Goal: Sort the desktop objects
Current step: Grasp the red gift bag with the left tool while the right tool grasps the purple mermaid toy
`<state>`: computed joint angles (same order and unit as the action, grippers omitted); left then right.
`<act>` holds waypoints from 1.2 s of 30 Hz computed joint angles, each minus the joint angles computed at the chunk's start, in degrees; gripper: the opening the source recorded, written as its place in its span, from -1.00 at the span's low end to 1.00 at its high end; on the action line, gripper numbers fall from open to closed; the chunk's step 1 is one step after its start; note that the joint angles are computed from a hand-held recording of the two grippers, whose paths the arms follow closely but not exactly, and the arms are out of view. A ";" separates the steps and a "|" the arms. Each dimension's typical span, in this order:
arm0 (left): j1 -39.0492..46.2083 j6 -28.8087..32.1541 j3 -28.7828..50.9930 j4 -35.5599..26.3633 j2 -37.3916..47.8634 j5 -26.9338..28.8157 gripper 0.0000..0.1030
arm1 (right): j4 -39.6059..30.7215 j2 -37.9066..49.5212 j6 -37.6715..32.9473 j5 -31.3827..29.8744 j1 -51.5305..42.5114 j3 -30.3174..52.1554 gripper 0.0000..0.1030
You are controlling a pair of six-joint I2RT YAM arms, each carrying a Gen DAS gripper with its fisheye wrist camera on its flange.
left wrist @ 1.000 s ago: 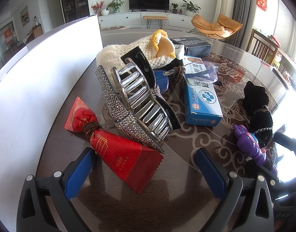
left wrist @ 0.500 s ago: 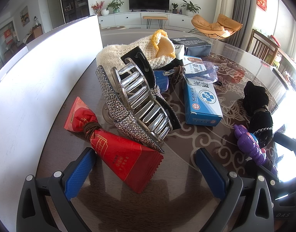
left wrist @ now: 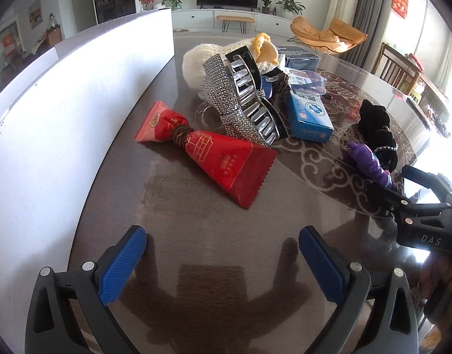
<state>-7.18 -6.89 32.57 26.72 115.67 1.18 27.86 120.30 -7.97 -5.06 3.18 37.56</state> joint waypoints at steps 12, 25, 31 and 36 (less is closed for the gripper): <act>2.81 -4.98 4.65 -2.43 1.43 4.51 1.00 | 0.06 0.08 -0.05 -0.04 -0.08 0.02 1.00; 5.75 -11.38 -5.25 3.96 -1.58 0.98 1.00 | 0.11 0.11 -0.03 -0.03 -0.08 0.01 1.00; 5.62 -9.75 -1.24 1.07 -2.48 1.79 1.00 | 0.13 0.12 -0.02 -0.03 -0.08 0.00 1.00; 4.96 -11.38 10.88 -9.33 4.28 -0.17 1.00 | 0.13 0.12 -0.02 -0.03 -0.08 0.00 1.00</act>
<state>-2.22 -18.27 43.45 17.39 119.94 1.01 27.99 120.41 -7.99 -5.10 3.09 37.57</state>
